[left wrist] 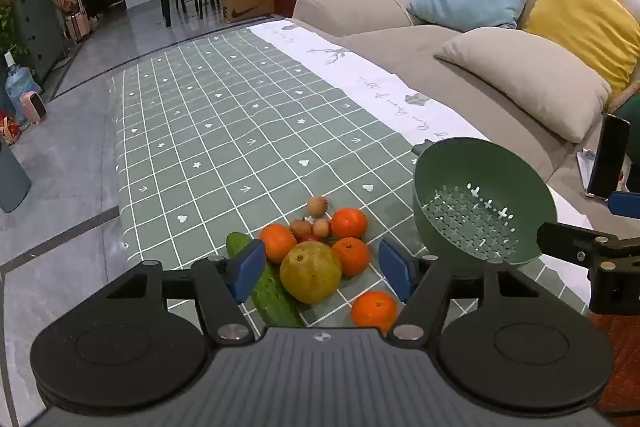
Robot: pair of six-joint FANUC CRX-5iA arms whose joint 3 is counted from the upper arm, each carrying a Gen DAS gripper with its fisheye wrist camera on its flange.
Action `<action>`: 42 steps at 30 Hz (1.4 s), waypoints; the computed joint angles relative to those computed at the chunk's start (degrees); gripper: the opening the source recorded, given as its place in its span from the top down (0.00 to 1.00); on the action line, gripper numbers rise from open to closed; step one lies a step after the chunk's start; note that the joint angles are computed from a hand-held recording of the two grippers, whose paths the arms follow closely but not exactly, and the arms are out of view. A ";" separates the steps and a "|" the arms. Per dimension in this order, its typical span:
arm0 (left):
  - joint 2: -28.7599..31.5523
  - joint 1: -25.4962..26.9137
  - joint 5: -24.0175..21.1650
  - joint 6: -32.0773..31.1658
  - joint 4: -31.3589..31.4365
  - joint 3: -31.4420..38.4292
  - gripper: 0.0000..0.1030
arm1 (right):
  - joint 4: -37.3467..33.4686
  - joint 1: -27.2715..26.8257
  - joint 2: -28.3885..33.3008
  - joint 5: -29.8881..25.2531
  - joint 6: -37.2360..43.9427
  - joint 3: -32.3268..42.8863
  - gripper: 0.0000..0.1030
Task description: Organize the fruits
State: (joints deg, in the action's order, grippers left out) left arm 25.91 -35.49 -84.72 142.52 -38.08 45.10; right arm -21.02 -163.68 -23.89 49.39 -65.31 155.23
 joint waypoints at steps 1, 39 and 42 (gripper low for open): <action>-0.03 -0.45 -0.13 -0.08 -0.62 0.01 0.26 | -0.28 0.06 0.12 -0.42 0.41 0.39 0.05; 0.81 1.62 -3.26 -0.36 4.73 1.50 0.25 | -1.15 0.22 -0.80 4.74 1.16 -1.81 0.05; 0.89 1.66 -3.64 -0.42 4.77 1.74 0.25 | -1.20 0.26 -0.83 4.71 1.16 -1.81 0.05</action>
State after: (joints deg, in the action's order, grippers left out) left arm 26.81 -33.83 -88.36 142.10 -33.31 46.84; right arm -22.22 -163.42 -24.72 54.11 -64.15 153.42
